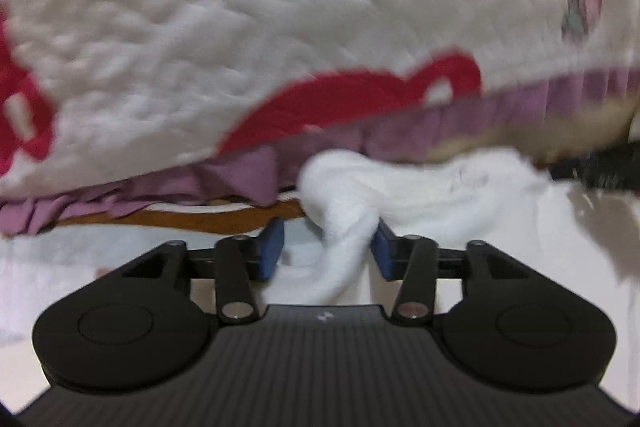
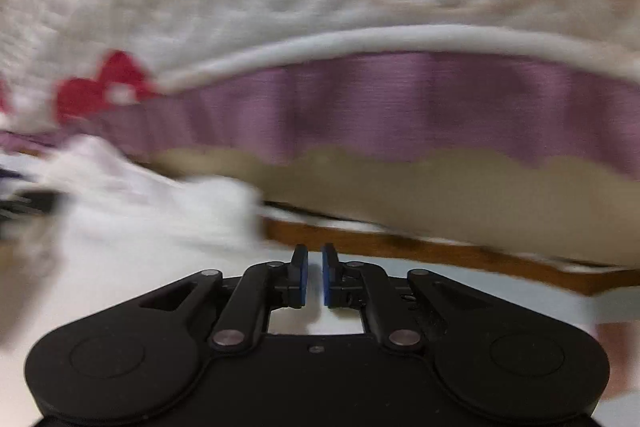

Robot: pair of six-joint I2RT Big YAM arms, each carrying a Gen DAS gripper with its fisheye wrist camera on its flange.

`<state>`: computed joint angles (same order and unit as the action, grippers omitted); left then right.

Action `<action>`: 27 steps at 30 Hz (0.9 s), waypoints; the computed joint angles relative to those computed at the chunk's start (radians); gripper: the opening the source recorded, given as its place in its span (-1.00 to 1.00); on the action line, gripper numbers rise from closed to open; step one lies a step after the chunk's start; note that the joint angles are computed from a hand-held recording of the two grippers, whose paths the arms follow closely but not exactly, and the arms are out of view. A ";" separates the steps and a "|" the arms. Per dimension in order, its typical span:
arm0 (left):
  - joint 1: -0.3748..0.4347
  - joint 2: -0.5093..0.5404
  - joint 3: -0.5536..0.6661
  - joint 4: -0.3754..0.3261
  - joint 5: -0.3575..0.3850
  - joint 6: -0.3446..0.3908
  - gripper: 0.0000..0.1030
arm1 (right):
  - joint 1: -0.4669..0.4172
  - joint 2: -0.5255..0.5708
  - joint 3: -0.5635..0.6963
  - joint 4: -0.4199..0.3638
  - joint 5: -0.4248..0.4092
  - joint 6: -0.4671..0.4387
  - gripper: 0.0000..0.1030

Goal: Fold clothes

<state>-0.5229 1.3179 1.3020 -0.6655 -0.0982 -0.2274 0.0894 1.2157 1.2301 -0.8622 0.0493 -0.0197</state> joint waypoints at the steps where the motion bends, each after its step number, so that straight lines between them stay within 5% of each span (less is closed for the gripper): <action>1: 0.013 -0.034 -0.021 0.007 0.008 -0.009 0.03 | -0.003 -0.008 -0.002 -0.002 0.054 -0.005 -0.81; 3: 0.040 -0.111 -0.069 0.000 0.012 -0.019 0.10 | -0.044 -0.057 -0.032 0.020 0.043 0.018 -0.71; 5: 0.081 -0.170 -0.105 -0.038 0.025 -0.022 0.10 | -0.110 -0.113 -0.061 0.022 -0.033 0.034 -0.18; 6: 0.108 -0.199 -0.128 -0.061 0.034 -0.023 0.10 | -0.144 -0.145 -0.084 0.026 -0.049 0.034 -0.08; 10: 0.229 -0.311 -0.229 -0.160 0.034 -0.068 0.10 | -0.306 -0.200 -0.124 -0.044 -0.226 0.053 -0.04; 13: 0.328 -0.370 -0.280 -0.213 0.061 -0.094 0.10 | -0.353 -0.223 -0.147 -0.080 -0.328 0.024 0.18; 18: 0.444 -0.459 -0.349 -0.277 0.076 -0.109 0.10 | -0.263 -0.212 -0.183 -0.076 -0.204 -0.122 0.33; 19: 0.461 -0.477 -0.360 -0.284 0.077 -0.105 0.10 | -0.250 -0.210 -0.195 -0.066 -0.168 -0.167 0.31; 21: 0.489 -0.515 -0.377 -0.293 0.071 -0.084 0.10 | -0.253 -0.234 -0.232 -0.004 -0.192 -0.203 -0.60; 22: 0.496 -0.531 -0.384 -0.298 0.058 -0.073 0.10 | -0.245 -0.237 -0.230 0.007 -0.165 -0.197 -0.88; 24: 0.502 -0.564 -0.404 -0.301 0.011 -0.069 0.10 | -0.207 -0.243 -0.234 0.046 -0.010 -0.207 -0.88; 27: 0.521 -0.613 -0.433 -0.316 -0.046 -0.104 0.10 | -0.170 -0.227 -0.237 0.050 0.092 -0.242 -0.88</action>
<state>-0.0019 0.7044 0.8692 -0.9818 -0.1443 -0.3311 -0.0804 0.9891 0.9928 -0.8125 0.1416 -0.2619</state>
